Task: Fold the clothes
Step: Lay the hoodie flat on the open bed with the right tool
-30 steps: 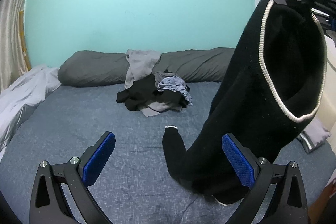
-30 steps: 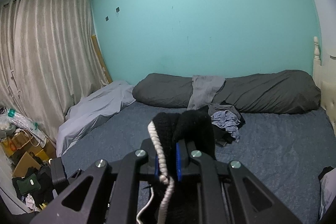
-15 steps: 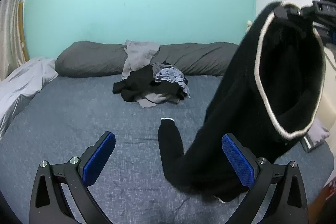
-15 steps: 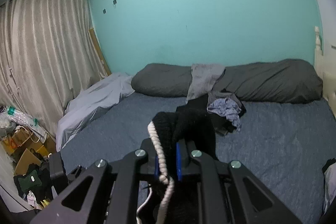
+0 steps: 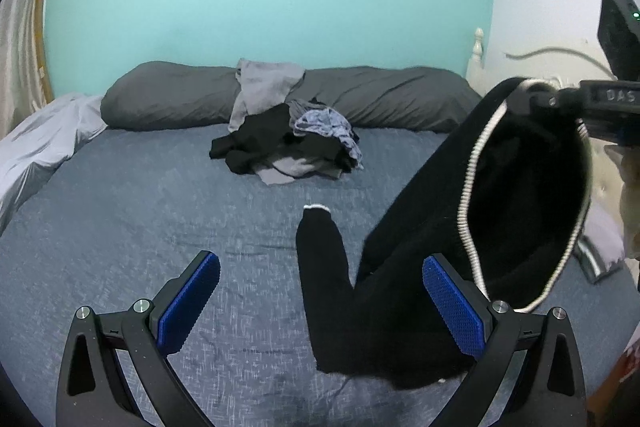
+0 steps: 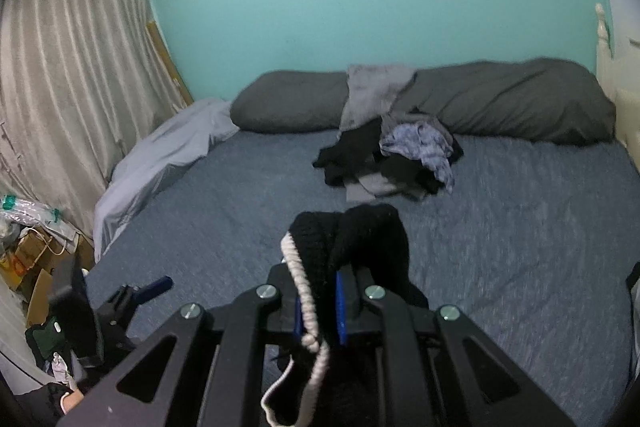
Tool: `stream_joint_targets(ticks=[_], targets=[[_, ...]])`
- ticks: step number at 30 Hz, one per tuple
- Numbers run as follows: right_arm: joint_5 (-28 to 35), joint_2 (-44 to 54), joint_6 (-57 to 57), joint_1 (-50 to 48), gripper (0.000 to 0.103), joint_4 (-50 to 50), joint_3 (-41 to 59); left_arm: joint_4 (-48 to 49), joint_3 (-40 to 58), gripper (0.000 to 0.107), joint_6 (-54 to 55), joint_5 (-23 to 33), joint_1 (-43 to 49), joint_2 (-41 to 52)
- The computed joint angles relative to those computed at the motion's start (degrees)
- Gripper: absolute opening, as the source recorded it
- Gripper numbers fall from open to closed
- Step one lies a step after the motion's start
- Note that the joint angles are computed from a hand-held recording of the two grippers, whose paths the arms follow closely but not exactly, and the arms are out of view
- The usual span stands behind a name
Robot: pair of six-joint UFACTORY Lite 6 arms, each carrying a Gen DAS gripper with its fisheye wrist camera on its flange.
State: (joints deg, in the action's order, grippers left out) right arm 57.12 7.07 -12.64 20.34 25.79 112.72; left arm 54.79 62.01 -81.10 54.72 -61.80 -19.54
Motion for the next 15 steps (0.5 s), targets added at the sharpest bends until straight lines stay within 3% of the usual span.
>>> stream_joint_targets(ticks=[6,15], targets=[[-4.84,-3.80,-5.05,-0.48,0.012,1.96,-14.40,1.17,-5.69,0.103,-4.30,-4.66,0.73,-0.48],[-10.22,-3.06,-7.69,-0.17,0.017,2.12,-24.43,6.08,-15.68,0.103,-13.73,-11.23,1.89,-3.73]])
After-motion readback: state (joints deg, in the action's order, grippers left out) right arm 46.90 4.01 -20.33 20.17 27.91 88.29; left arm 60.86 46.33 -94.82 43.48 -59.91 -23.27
